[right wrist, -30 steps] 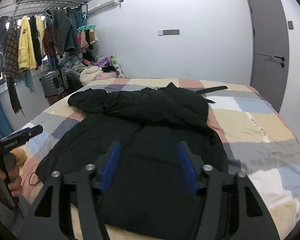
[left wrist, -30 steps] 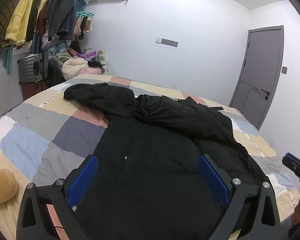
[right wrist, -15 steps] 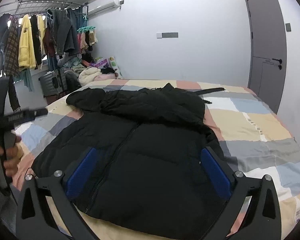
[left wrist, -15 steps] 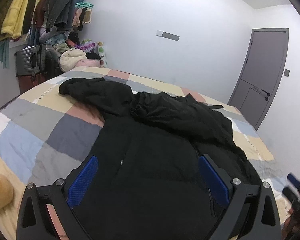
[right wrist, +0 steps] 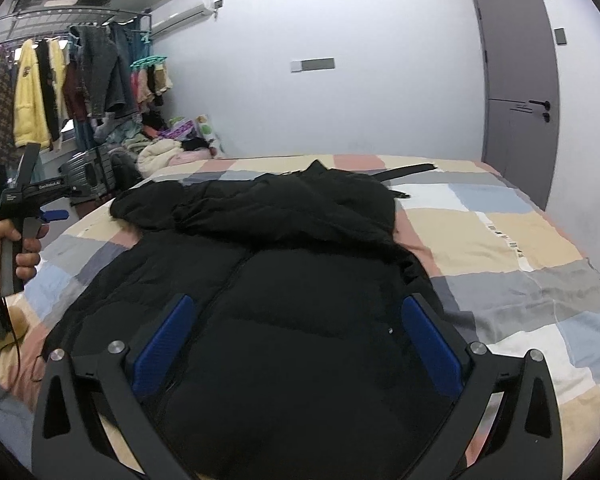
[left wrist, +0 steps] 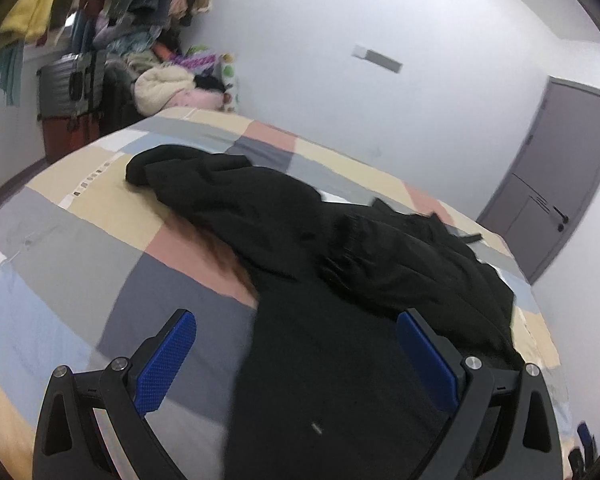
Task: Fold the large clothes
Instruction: 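Grasp the other jacket sleeve cuff with the left gripper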
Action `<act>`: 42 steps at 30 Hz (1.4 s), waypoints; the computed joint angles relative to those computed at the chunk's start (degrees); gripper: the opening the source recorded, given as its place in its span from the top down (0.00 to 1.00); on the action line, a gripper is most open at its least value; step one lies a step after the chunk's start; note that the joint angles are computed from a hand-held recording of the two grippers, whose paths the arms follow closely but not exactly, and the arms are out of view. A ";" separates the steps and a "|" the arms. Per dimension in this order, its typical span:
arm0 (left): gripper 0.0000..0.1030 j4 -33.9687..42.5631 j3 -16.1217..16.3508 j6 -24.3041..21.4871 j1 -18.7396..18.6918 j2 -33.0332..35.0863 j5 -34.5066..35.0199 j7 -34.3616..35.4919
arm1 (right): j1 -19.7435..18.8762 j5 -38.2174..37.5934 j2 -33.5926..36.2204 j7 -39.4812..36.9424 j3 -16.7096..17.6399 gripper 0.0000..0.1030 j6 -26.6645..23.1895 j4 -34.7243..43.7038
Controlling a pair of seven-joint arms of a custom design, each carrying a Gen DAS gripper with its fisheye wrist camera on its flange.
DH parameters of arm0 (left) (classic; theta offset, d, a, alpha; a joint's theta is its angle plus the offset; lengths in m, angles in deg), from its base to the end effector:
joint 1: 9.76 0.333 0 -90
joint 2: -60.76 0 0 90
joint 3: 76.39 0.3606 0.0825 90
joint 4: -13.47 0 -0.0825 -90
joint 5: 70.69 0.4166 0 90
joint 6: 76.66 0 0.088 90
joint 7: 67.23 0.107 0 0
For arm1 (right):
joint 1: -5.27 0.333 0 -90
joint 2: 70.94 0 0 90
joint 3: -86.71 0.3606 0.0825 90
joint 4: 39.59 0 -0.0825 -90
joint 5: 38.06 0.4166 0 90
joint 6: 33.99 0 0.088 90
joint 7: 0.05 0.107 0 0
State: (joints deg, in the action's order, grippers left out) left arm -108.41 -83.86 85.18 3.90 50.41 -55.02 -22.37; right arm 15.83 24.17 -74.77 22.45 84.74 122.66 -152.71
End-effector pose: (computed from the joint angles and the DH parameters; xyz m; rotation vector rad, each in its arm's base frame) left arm 0.5712 0.0427 0.6228 -2.1810 1.0593 -0.8959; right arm 0.6086 0.0570 0.6114 -1.8119 1.0965 -0.5651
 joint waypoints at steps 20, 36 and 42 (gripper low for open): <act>0.02 28.06 3.99 4.52 8.28 34.18 -45.84 30.95 | -4.93 -25.73 13.06 29.85 5.19 0.00 7.66 10.34; 0.57 38.07 1.05 13.12 10.48 44.02 -56.04 36.42 | -9.10 -35.20 17.71 37.61 10.07 0.00 5.17 14.57; 0.79 34.23 19.41 10.81 -3.74 39.18 -40.75 19.87 | -10.21 -32.39 16.45 33.16 11.45 0.00 6.32 13.30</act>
